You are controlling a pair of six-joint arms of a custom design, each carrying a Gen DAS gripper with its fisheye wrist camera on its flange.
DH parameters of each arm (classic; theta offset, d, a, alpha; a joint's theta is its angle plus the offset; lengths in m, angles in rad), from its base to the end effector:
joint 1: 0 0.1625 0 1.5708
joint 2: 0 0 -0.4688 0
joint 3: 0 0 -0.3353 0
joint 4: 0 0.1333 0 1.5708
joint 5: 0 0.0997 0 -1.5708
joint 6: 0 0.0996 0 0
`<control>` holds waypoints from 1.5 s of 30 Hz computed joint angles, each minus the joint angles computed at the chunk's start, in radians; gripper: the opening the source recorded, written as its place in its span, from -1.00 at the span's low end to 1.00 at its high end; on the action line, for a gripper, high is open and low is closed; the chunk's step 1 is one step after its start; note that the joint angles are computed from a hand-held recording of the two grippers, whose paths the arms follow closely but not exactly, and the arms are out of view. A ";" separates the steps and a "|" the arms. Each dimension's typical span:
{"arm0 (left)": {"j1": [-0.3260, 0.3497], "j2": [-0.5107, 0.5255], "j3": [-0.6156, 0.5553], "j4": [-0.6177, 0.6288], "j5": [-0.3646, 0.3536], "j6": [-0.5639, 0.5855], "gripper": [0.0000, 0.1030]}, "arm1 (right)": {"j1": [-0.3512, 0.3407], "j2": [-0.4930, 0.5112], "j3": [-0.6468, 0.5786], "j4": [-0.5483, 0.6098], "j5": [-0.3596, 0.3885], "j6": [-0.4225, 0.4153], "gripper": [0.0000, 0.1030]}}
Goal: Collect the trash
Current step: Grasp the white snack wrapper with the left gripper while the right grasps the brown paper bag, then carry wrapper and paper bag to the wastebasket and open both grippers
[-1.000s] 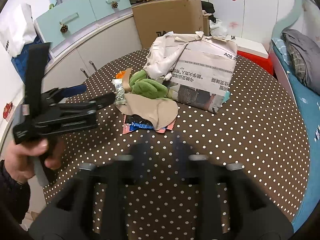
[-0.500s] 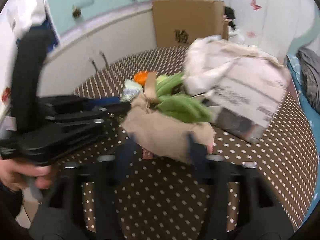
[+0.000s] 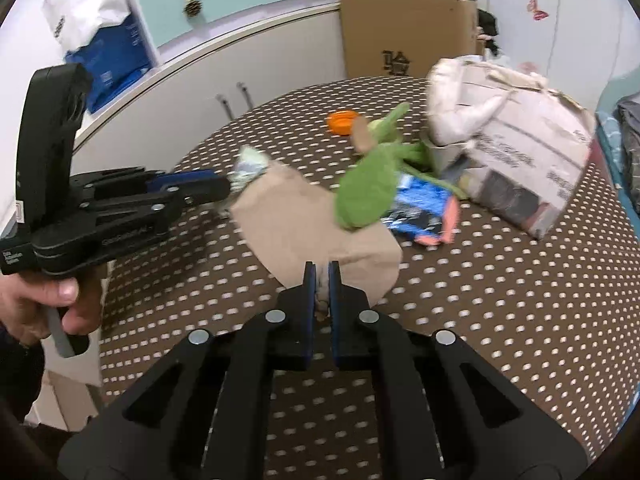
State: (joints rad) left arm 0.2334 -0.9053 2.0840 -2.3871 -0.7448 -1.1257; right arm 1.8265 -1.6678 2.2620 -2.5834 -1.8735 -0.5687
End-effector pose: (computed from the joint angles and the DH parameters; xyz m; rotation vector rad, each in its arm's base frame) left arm -0.4259 -0.3135 0.1229 0.4465 2.3732 -0.8479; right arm 0.1918 -0.3242 0.3950 1.0149 -2.5423 0.5087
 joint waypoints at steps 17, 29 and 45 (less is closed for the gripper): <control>0.027 -0.031 0.007 0.005 0.027 0.008 -0.11 | 0.049 0.224 -0.054 -0.136 -0.065 -0.114 -0.67; 0.048 0.024 -0.021 -0.033 -0.042 0.071 -0.58 | -0.058 -0.012 -0.015 0.010 0.085 -0.010 -0.96; -0.025 -0.048 0.011 0.066 0.001 -0.082 -0.70 | -0.006 0.068 0.006 -0.116 -0.066 0.036 -0.93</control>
